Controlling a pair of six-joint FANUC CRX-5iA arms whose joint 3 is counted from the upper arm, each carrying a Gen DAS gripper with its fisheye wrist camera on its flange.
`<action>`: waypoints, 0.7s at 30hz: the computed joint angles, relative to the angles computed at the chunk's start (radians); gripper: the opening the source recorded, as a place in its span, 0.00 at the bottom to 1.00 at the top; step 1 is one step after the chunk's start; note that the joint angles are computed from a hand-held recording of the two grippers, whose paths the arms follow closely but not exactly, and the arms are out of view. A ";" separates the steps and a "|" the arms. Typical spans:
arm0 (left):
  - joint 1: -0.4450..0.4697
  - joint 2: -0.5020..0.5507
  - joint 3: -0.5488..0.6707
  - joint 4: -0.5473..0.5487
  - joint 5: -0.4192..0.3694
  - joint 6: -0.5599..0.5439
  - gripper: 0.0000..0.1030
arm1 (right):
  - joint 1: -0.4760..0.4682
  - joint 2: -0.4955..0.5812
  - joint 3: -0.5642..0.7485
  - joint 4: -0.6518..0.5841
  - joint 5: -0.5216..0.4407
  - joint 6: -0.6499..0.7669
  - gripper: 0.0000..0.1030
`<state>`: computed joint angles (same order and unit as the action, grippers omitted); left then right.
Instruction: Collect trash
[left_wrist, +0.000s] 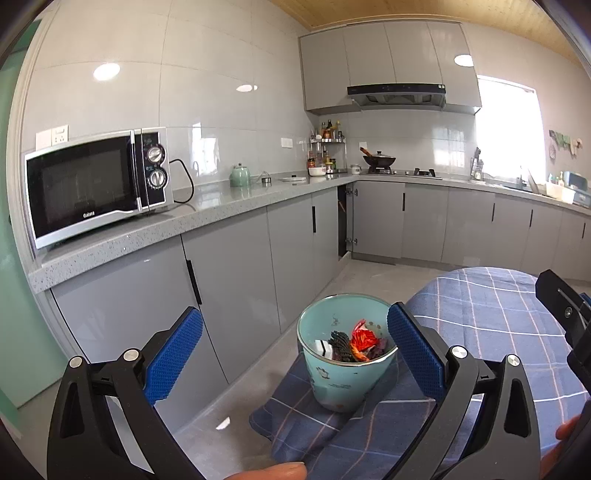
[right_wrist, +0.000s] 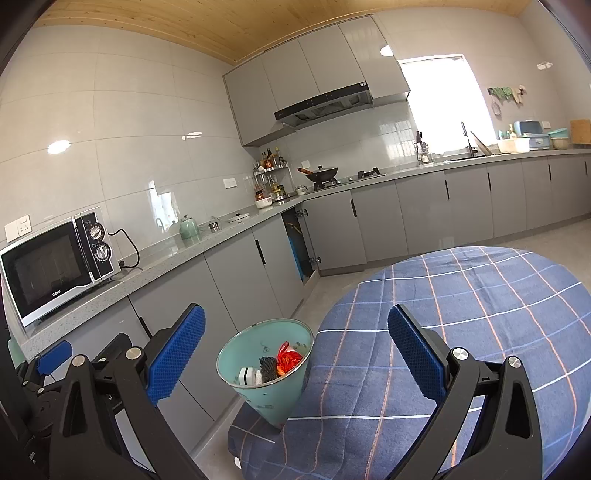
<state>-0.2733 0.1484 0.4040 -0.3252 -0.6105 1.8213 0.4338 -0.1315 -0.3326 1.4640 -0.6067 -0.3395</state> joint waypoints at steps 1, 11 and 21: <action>0.000 0.000 -0.001 0.004 0.000 -0.005 0.96 | 0.000 0.000 0.000 0.001 -0.001 -0.001 0.95; 0.019 0.002 -0.009 0.074 0.004 -0.042 0.96 | 0.005 0.002 0.004 -0.005 -0.008 0.002 0.95; 0.050 0.001 -0.052 0.223 0.034 -0.149 0.96 | 0.012 0.008 0.013 -0.017 -0.017 0.015 0.95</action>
